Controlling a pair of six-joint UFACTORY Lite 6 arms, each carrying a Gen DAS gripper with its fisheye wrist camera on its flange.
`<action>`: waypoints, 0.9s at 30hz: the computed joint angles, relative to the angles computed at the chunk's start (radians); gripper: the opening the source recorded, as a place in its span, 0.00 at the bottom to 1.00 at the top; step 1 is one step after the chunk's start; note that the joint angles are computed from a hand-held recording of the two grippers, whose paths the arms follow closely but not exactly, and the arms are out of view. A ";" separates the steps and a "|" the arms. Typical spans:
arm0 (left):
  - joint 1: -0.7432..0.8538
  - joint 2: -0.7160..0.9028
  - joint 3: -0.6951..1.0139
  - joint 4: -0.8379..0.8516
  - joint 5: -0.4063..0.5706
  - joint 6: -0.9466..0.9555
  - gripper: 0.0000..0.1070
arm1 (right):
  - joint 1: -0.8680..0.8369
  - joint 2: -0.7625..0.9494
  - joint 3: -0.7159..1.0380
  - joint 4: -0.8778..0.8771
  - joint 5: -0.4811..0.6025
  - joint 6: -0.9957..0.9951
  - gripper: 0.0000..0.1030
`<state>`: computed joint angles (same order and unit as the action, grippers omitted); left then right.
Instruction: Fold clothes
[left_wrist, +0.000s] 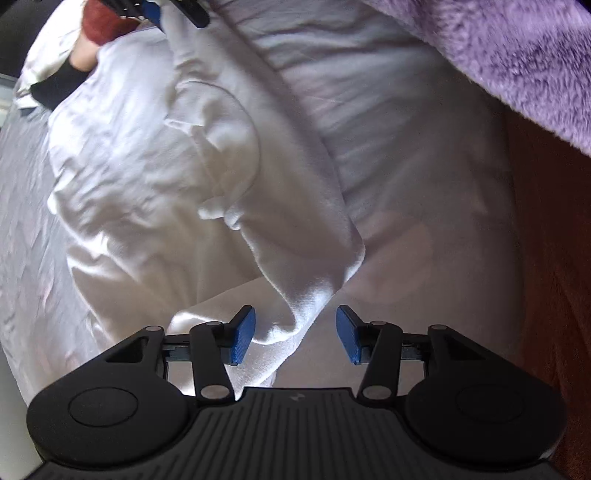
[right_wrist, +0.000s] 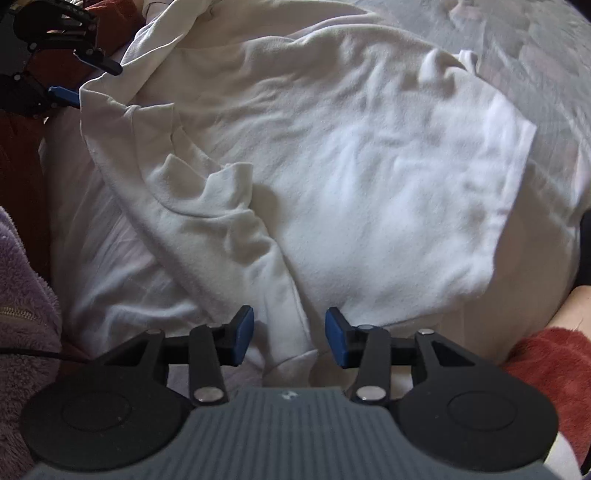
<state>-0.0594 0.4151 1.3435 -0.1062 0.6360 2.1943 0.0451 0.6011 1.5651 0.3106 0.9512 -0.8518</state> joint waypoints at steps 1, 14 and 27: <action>-0.006 0.012 0.000 0.019 -0.010 0.015 0.51 | -0.005 -0.007 -0.015 0.008 0.013 -0.010 0.45; 0.049 0.133 0.275 -0.024 0.199 -0.399 0.14 | -0.092 -0.208 -0.201 0.098 0.022 -0.047 0.16; 0.207 0.101 0.622 -0.216 0.443 -0.978 0.13 | 0.017 -0.513 -0.128 -0.166 -0.291 0.229 0.13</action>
